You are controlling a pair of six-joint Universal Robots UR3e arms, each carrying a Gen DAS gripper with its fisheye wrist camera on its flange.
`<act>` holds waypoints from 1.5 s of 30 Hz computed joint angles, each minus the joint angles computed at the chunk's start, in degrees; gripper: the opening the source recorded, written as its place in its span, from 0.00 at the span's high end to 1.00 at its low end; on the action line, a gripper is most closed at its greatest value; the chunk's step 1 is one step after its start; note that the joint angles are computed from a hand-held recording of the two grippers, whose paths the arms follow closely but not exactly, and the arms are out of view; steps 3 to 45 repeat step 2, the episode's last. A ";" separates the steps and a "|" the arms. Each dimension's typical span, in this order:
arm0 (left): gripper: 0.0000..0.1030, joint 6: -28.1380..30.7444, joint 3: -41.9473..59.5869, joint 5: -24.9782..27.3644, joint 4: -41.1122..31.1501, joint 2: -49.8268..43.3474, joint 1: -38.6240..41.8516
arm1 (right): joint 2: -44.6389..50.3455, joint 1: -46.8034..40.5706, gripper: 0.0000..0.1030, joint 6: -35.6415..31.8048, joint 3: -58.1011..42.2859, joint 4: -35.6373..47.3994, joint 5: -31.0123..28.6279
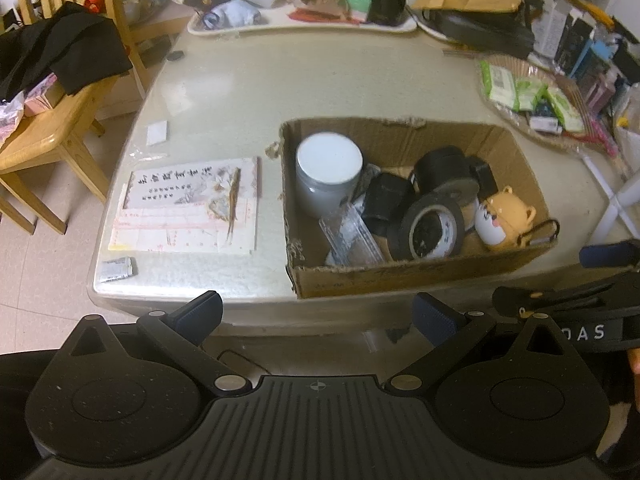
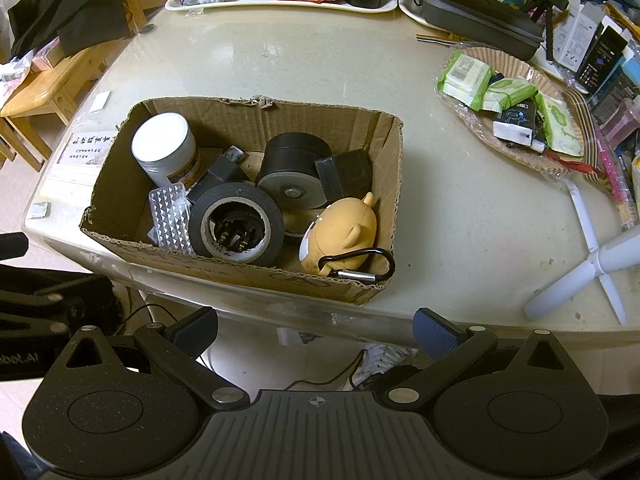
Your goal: Organize rigid objects
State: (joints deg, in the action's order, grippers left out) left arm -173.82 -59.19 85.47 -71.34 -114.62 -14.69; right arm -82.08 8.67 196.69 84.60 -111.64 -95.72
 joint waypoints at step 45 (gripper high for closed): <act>0.00 -0.46 -0.15 -0.28 0.40 0.09 0.25 | -0.06 -0.05 0.00 -0.01 0.05 -0.01 0.04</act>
